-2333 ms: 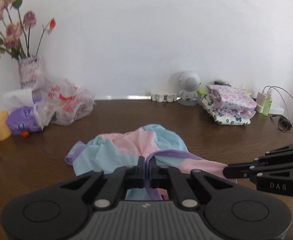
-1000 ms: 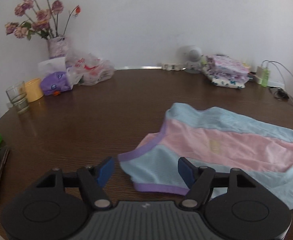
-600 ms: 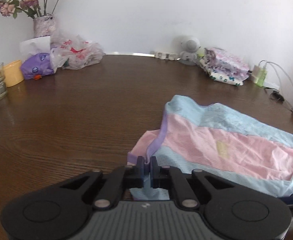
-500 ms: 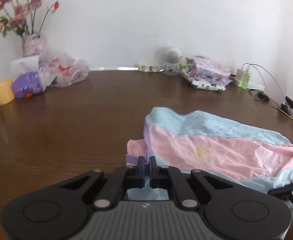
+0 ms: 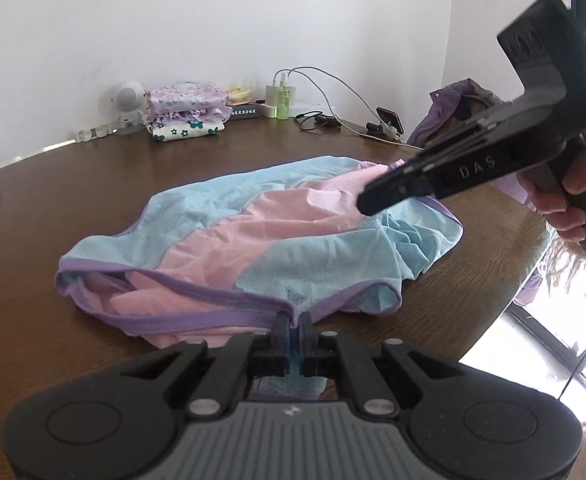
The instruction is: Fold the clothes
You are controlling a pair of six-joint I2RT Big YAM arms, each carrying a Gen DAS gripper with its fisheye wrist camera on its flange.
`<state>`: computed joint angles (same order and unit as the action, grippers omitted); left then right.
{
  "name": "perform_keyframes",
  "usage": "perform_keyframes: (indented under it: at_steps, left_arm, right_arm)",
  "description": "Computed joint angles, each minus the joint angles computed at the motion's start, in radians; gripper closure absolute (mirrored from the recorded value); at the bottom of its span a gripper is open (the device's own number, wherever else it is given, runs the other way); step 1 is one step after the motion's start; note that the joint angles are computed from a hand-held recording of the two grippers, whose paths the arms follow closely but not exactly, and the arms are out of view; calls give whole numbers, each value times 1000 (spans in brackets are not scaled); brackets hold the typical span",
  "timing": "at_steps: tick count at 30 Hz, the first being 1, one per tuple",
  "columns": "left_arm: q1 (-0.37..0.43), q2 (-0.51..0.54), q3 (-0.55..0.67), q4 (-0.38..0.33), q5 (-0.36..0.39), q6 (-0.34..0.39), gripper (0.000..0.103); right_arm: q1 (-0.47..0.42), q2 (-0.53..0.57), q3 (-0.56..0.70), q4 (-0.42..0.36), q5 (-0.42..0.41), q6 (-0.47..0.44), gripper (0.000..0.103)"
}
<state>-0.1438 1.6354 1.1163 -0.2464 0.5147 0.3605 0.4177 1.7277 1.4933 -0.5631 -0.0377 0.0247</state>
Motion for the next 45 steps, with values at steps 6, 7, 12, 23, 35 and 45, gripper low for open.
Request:
perform_keyframes:
  at_steps: [6, 7, 12, 23, 35, 45]
  left_arm:
    - [15, -7, -15, 23, -21, -28, 100]
    - [16, -8, -18, 26, -24, -31, 100]
    - [26, 0, -15, 23, -15, -39, 100]
    - [46, -34, -28, 19, -102, 66, 101]
    - [91, -80, -36, 43, -188, 138, 100]
    - [162, -108, -32, -33, -10, -128, 50]
  right_arm:
    - [74, 205, 322, -126, -104, -174, 75]
    - [86, 256, 404, -171, -117, -199, 75]
    - [129, 566, 916, -498, -118, -269, 70]
    - [100, 579, 981, -517, 44, -183, 99]
    - [70, 116, 217, -203, -15, -29, 99]
    - [82, -5, 12, -52, -13, 32, 88]
